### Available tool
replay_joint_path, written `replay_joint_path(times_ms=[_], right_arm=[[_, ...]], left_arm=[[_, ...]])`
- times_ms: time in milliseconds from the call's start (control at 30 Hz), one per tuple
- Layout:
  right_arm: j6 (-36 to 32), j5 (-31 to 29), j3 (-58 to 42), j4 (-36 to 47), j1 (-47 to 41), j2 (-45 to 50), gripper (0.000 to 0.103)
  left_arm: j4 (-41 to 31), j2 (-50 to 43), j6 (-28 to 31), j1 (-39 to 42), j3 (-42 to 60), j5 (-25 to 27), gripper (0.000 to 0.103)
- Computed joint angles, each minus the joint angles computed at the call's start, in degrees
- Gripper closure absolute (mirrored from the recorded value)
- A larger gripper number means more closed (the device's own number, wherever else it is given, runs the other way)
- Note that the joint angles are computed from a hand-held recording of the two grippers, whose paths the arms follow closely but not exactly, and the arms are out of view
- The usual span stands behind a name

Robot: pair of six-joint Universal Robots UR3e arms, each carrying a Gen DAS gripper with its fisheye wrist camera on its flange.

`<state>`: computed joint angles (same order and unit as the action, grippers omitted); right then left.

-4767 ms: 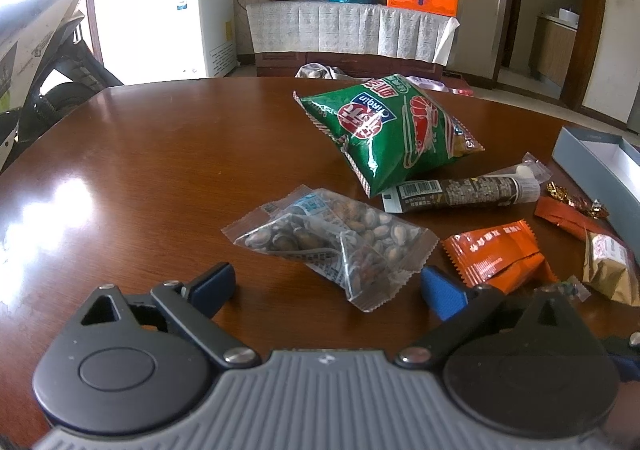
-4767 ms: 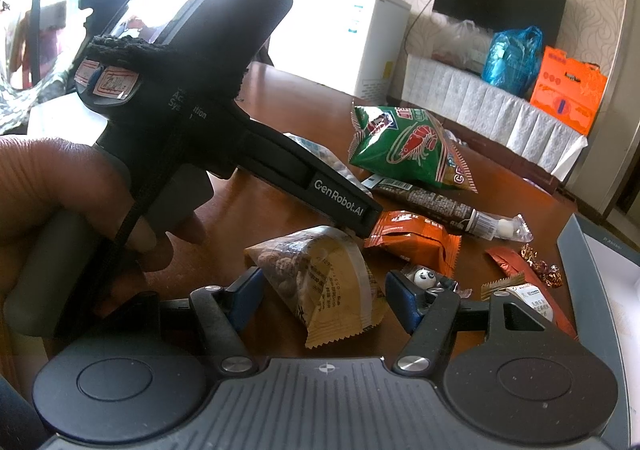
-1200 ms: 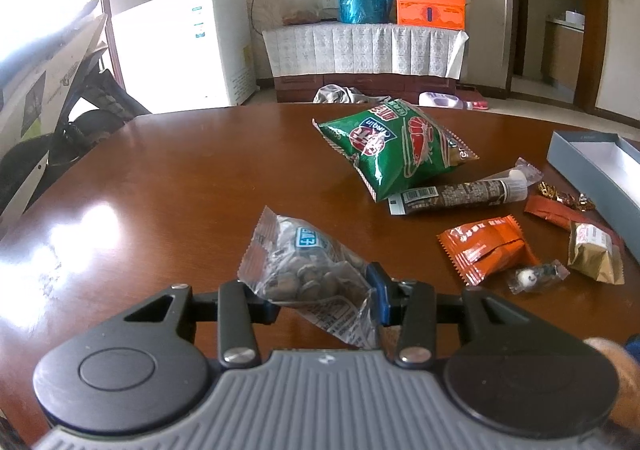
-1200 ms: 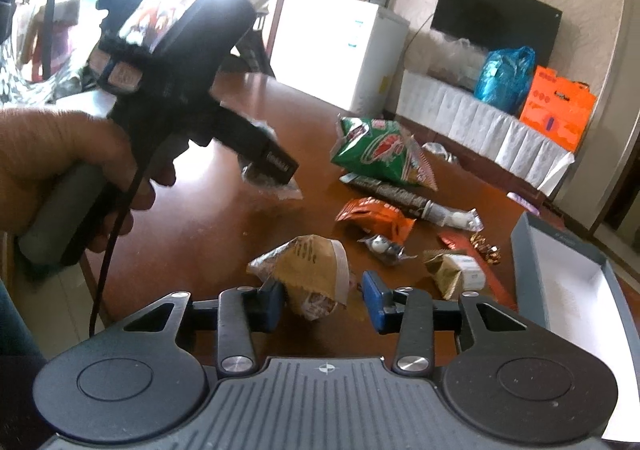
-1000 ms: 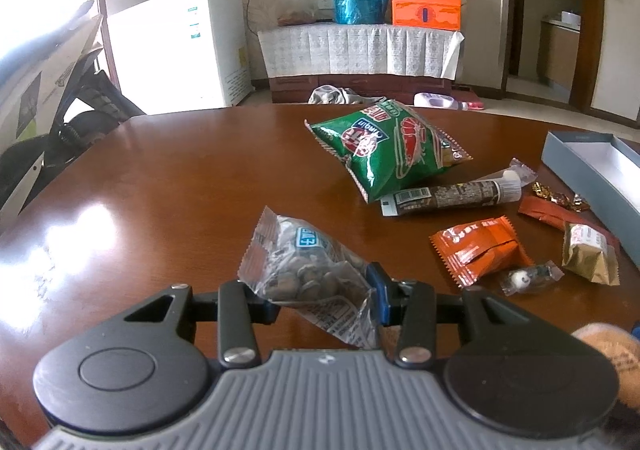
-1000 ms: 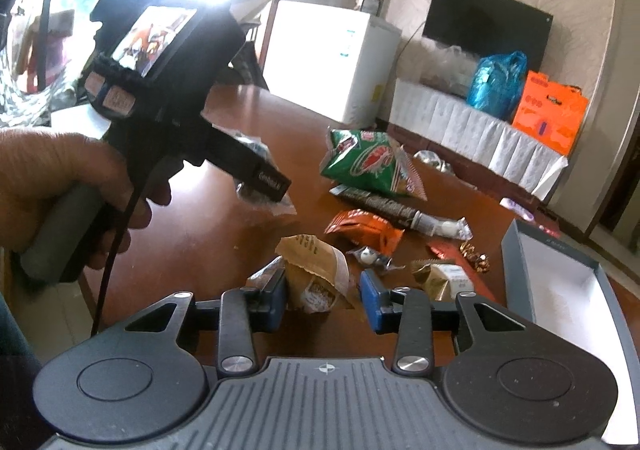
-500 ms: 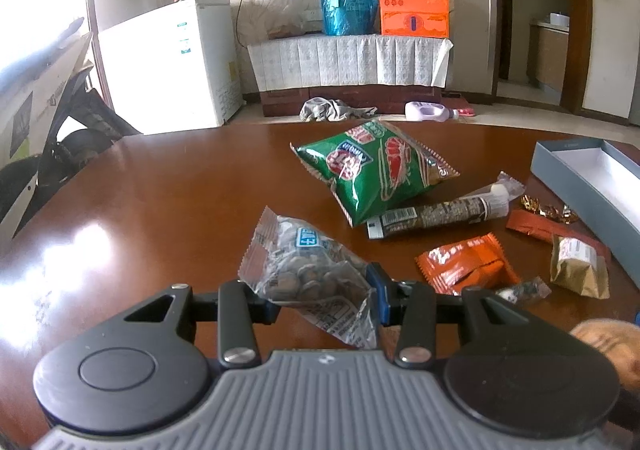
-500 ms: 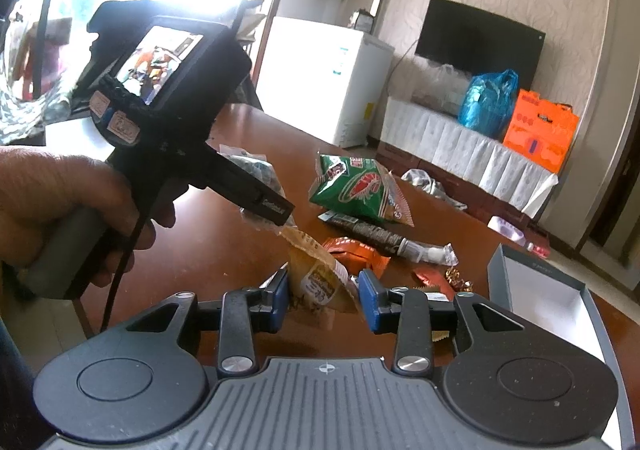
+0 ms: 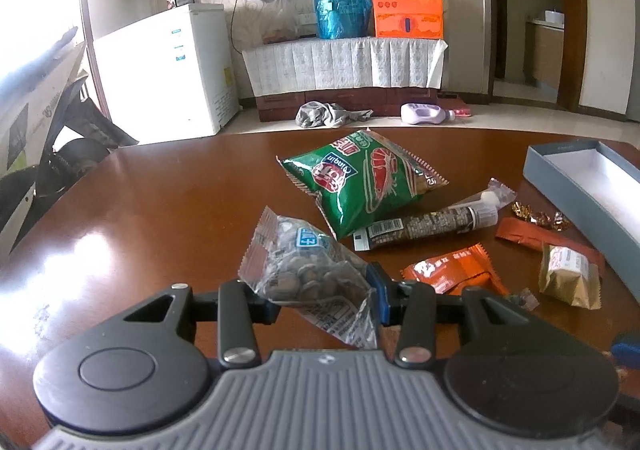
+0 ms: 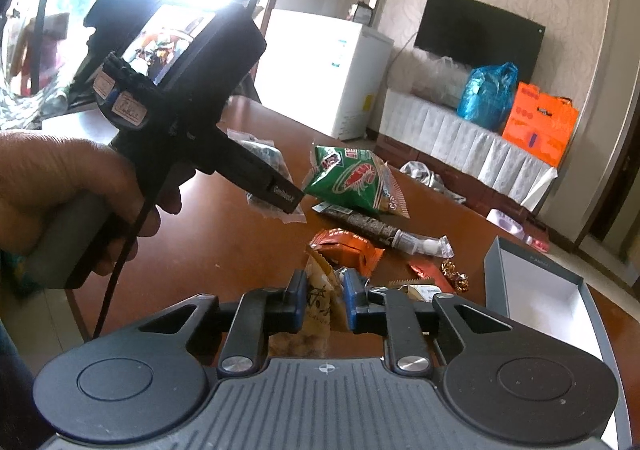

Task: Organize snacks
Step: 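Lift clear bean bag with left tool while right tool lifts tan paper bag, then carry both bags over grey box and open both tools to drop them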

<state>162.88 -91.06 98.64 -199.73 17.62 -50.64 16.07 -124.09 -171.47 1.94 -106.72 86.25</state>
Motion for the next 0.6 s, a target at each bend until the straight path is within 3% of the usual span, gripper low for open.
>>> replay_joint_path(times_ms=[600], right_arm=[[0.37,0.05,0.34,-2.05,-0.95,-1.32,0.085]], left_arm=[[-6.18,-0.2,2.53,-2.72,7.04,0.53,0.062]])
